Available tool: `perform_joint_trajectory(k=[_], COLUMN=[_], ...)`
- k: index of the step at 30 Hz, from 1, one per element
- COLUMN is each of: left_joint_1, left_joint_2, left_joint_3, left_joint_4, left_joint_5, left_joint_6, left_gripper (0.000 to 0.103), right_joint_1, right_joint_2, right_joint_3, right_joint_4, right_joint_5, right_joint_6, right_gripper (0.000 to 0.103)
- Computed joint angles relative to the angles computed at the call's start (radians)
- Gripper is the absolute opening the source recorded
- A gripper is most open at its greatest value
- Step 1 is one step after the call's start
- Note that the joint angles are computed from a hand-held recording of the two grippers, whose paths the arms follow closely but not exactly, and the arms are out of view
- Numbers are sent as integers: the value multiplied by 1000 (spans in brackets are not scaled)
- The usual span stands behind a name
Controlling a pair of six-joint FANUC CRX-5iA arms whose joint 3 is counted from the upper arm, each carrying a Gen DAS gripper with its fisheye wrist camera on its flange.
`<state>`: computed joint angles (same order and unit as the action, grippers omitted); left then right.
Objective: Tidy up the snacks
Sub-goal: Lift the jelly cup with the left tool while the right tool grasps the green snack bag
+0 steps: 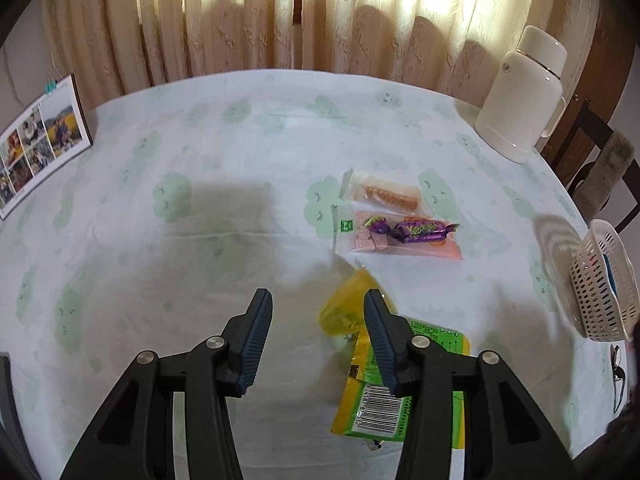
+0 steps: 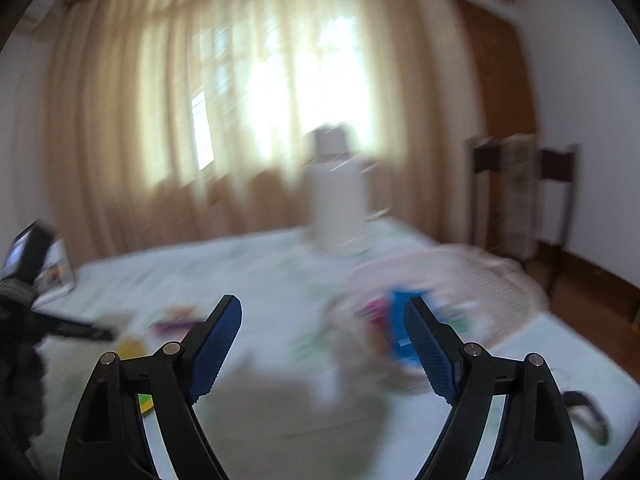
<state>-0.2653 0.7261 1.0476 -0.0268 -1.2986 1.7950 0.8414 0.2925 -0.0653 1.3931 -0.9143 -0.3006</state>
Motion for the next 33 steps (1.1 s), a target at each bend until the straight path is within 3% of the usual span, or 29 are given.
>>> perform_joint_trajectory(k=[3, 6, 9, 13, 17, 19, 20, 23, 28, 30, 33], left_joint_1=[13, 10, -3, -26, -33, -31, -27, -21, -26, -32, -18], left_joint_2=[8, 18, 30, 118, 210, 213, 207, 158, 35, -15, -63], left_joint_3=[-6, -1, 14, 151, 296, 302, 289, 206, 45, -11, -72], left_joint_4=[41, 48, 37, 1, -22, -19, -6, 1, -45, -81, -64], left_joint_5=[1, 4, 12, -58, -144, -139, -129, -79, 32, 74, 110], left_joint_6=[-4, -4, -24, -65, -70, -72, -74, -68, -51, -34, -22], left_gripper=[62, 63, 63, 65, 61, 48, 37, 31, 31, 31, 31], right_joint_1=[2, 13, 9, 6, 7, 7, 8, 10, 12, 14, 19], right_joint_2=[33, 61, 62, 60, 56, 59, 59, 63, 73, 82, 110], right_joint_3=[44, 85, 81, 78, 78, 83, 83, 91, 124, 153, 246], right_joint_4=[-61, -119, -107, -118, -130, -134, -136, -149, -251, -338, -576], right_joint_5=[77, 88, 102, 110, 111, 111, 111, 112, 177, 219, 266], right_joint_6=[77, 156, 142, 129, 123, 127, 130, 153, 266, 359, 599], right_gripper=[84, 83, 84, 84, 84, 84, 84, 84, 84, 84, 84])
